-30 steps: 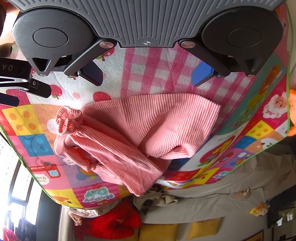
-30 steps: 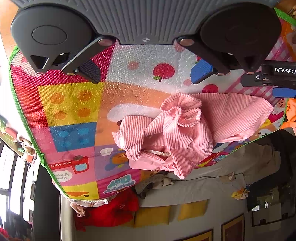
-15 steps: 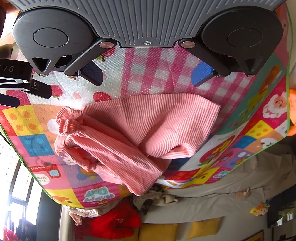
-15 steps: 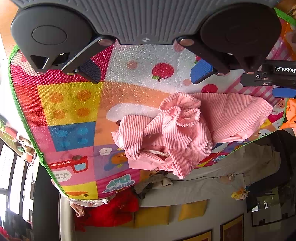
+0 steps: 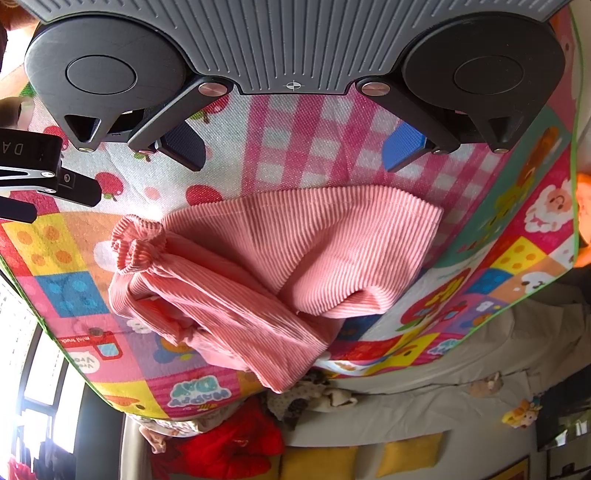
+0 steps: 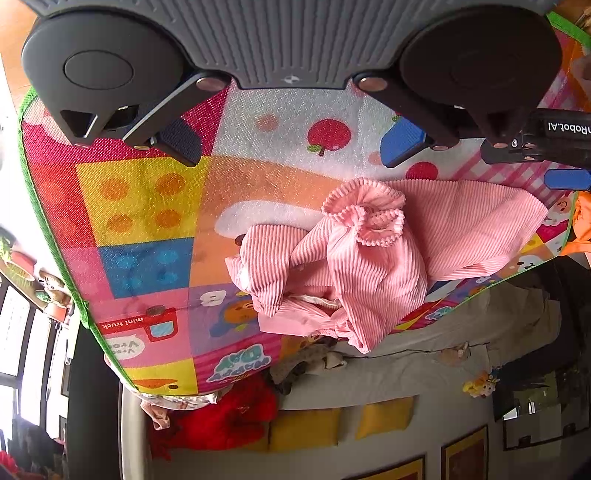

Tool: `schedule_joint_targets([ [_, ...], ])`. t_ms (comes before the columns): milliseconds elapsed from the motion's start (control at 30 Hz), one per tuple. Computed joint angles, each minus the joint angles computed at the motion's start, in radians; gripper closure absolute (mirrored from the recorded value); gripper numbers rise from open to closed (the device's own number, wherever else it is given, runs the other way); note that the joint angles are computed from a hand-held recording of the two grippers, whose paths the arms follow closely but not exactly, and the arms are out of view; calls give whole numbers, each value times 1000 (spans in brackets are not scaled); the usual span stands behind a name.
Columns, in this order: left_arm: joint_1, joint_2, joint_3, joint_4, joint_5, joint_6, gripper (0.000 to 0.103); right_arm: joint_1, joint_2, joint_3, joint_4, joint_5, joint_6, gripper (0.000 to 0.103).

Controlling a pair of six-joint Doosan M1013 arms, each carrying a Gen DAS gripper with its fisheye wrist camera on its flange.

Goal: Fold clothes
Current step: 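Move both grippers toward the crumpled pink ribbed dress on the mat, then grasp the pink dress fabric with the left gripper while the right gripper grasps it too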

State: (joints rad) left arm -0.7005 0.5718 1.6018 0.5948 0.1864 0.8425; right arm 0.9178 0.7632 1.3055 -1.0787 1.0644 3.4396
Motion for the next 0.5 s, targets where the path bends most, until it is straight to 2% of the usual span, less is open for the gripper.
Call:
schedule_joint_targets([
  [333,-1,2,-7,20,5,-13,0,0,0,-2,-1,1,-12,0],
  [433,3,4,-18,-17,7,34,0,-4,-3,-1,9,-13,-32,0],
  [500,11,9,-37,-104,3,134,0,-11,-11,7,16,-42,-45,0],
])
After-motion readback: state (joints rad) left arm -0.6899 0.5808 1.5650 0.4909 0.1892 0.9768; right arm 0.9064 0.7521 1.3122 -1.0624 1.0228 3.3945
